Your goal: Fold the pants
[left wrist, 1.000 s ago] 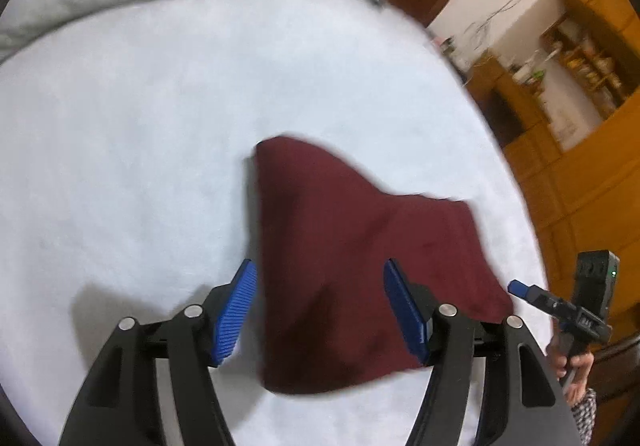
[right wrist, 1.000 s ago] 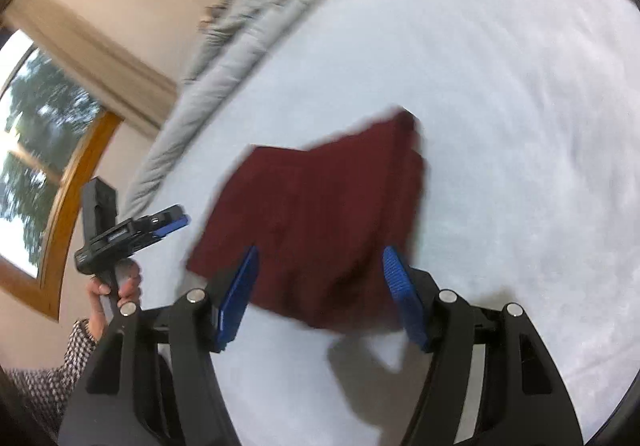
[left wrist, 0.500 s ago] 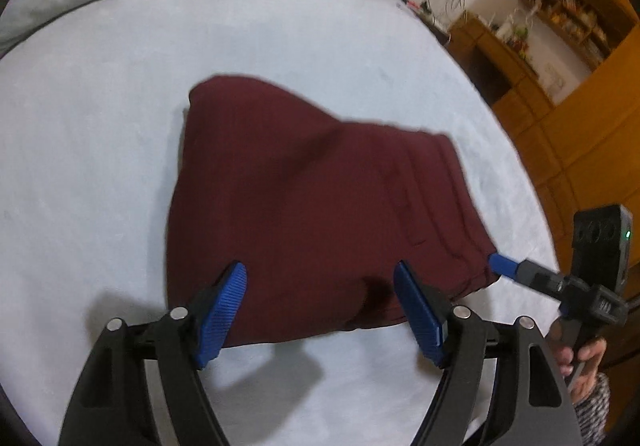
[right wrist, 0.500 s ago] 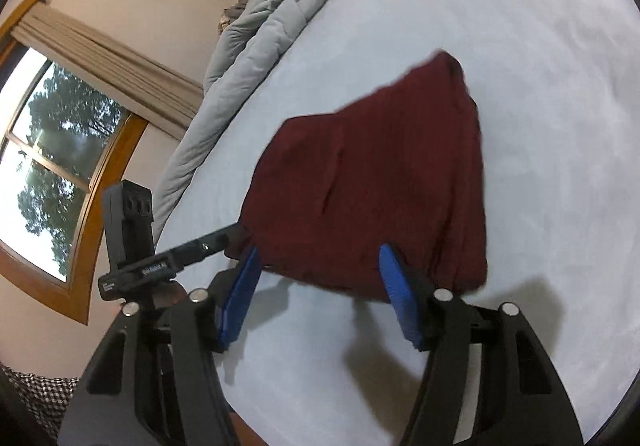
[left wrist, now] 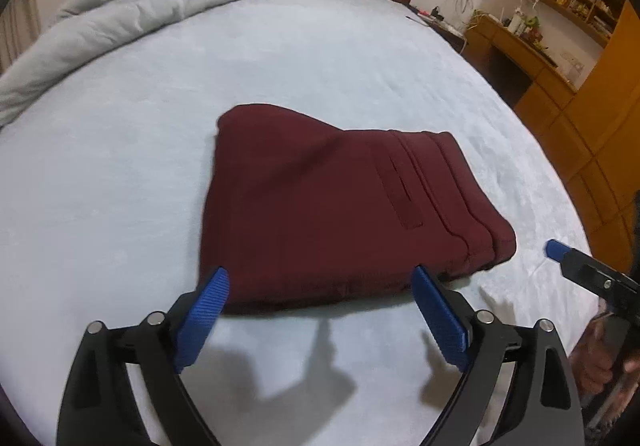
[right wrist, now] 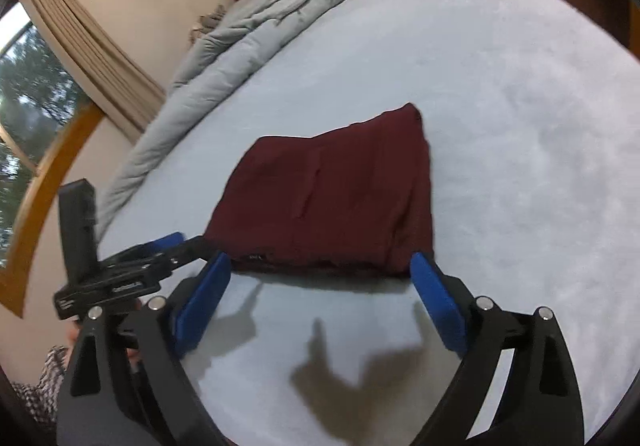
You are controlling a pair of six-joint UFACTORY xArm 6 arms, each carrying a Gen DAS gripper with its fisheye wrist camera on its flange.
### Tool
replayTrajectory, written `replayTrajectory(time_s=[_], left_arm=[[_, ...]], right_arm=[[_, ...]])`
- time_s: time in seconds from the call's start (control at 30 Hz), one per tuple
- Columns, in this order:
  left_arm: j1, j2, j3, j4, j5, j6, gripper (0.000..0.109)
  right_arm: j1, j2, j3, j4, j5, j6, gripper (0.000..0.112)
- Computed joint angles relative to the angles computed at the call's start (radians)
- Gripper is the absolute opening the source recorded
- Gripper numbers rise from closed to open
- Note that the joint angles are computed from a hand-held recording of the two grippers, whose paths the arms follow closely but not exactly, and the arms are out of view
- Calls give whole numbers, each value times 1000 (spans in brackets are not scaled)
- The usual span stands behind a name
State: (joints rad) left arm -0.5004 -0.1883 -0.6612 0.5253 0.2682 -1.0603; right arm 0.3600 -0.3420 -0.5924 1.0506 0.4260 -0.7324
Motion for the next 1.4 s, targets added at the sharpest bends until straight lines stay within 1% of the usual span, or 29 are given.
replayTrajectory(time_s=[0.07, 0.1, 0.13, 0.23, 0.3, 0.43, 0.5, 0.53, 0.57, 0.63, 0.73, 0.77, 0.93, 1.13, 1.2, 1.23, 1.4], left_arm=[[-8, -29, 10, 43, 32, -52, 93], [-15, -52, 18, 55, 51, -70, 94], [-16, -63, 23, 57, 61, -72, 94], [-34, -98, 31, 29, 117, -55, 95], [-41, -122, 40, 26, 146, -59, 95], [-59, -169, 57, 12, 202, -75, 98], [-67, -184, 63, -9, 224, -65, 99], [-69, -188, 64, -21, 233, -58, 99], [-71, -193, 66, -35, 243, -49, 99], [-78, -205, 71, -27, 259, -71, 99], [-88, -215, 73, -52, 269, -56, 99], [-93, -220, 71, -46, 280, -66, 99], [-114, -230, 56, -26, 314, -73, 99], [-132, -240, 48, -14, 343, -81, 99], [-143, -243, 41, 4, 365, -93, 99], [-151, -242, 33, 16, 387, -103, 99], [-171, -244, 19, 48, 438, -125, 99]], right_arm=[[25, -32, 36, -142, -59, 149, 95], [33, -33, 43, -185, -76, 193, 96], [37, -44, 57, -257, -88, 260, 97], [37, -69, 84, -353, -103, 347, 98], [35, -82, 103, -488, -120, 481, 99], [34, -108, 133, -663, -131, 637, 99], [30, -117, 137, -738, -119, 695, 99], [31, -121, 139, -801, -110, 748, 99], [33, -125, 141, -821, -107, 763, 99], [38, -133, 144, -880, -95, 817, 99], [45, -141, 143, -887, -81, 838, 99], [49, -141, 141, -889, -76, 840, 99], [67, -145, 133, -993, -63, 934, 99], [78, -144, 118, -1022, -38, 975, 99], [79, -144, 114, -1018, -35, 970, 99], [82, -144, 111, -1028, -31, 980, 99], [95, -139, 99, -1072, -14, 1022, 99]])
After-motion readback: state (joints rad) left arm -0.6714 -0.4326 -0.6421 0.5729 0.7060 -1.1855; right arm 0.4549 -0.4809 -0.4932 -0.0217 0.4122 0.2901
